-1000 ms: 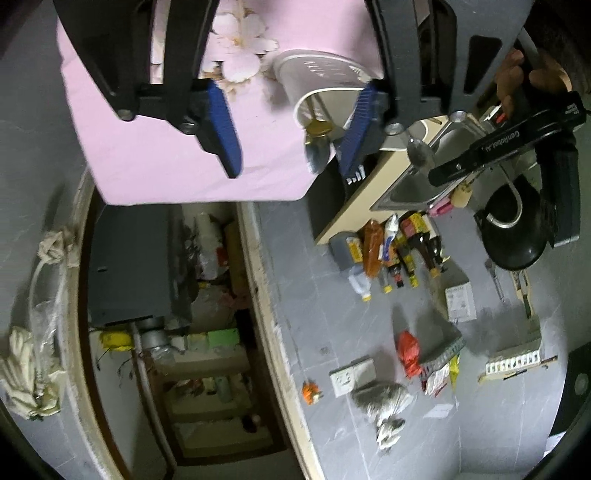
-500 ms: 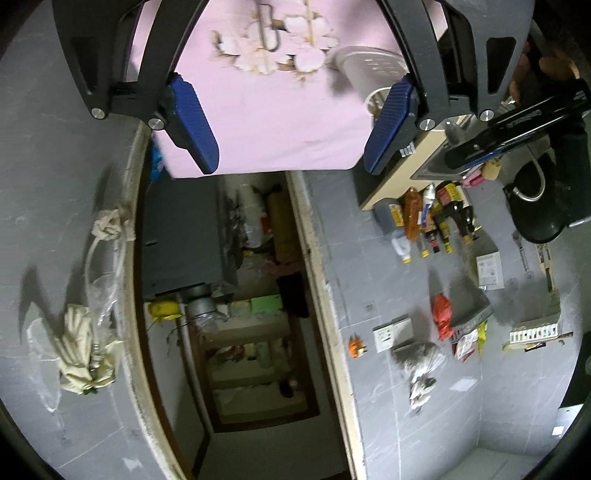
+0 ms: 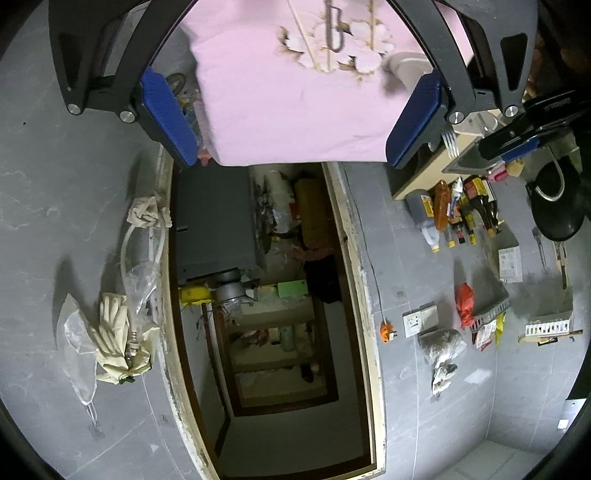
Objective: Organize utensils
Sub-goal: 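Move both tools down to the wooden chopsticks on the cloth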
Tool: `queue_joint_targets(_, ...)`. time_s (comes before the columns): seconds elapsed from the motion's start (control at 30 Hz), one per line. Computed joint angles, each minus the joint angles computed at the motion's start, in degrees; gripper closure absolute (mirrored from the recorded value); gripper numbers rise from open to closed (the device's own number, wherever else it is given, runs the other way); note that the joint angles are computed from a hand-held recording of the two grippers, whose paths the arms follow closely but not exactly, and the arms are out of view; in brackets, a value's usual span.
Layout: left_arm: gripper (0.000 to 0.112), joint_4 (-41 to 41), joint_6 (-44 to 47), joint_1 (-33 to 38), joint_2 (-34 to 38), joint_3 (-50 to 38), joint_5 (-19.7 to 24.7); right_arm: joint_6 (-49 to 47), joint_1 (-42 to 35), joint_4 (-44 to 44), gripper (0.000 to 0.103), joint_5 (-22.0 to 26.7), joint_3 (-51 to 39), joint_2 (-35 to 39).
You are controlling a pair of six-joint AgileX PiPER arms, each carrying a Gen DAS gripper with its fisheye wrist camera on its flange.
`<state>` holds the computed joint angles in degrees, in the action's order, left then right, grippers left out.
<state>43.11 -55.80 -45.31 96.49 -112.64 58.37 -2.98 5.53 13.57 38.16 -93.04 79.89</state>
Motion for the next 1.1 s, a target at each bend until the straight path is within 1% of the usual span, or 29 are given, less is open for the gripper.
queue_joint_targets(0.17,0.014,5.0,-3.7,-4.2,2.2,0.1,3.3,-9.9,-4.9,9.2,0.003,0.3,3.3,0.0)
queue_joint_targets(0.27,0.014,7.3,-7.5,-6.4,2.5,2.4,4.8,-14.5,-7.2,13.1,0.003,0.7,5.1,0.2)
queue_joint_targets(0.37,0.014,7.8,-11.4,-7.9,2.7,4.7,6.1,-18.1,-8.8,15.7,0.003,1.2,6.3,1.0)
queue_joint_targets(0.5,0.014,6.0,-13.8,-8.1,3.5,6.7,7.2,-22.0,-10.1,18.7,0.003,3.3,6.8,3.6)
queue_joint_targets(0.63,0.014,3.2,-16.6,-7.2,4.1,9.0,7.4,-26.0,-9.8,21.3,0.003,4.6,7.9,6.4)
queue_joint_targets(0.87,0.014,0.7,-20.7,-5.6,5.3,12.5,7.0,-30.5,-8.0,24.0,0.003,2.1,12.0,10.6)
queue_joint_targets(1.1,0.015,-5.1,-21.7,-2.7,6.6,15.2,3.6,-35.4,-5.7,26.7,0.003,-0.1,14.1,14.9)
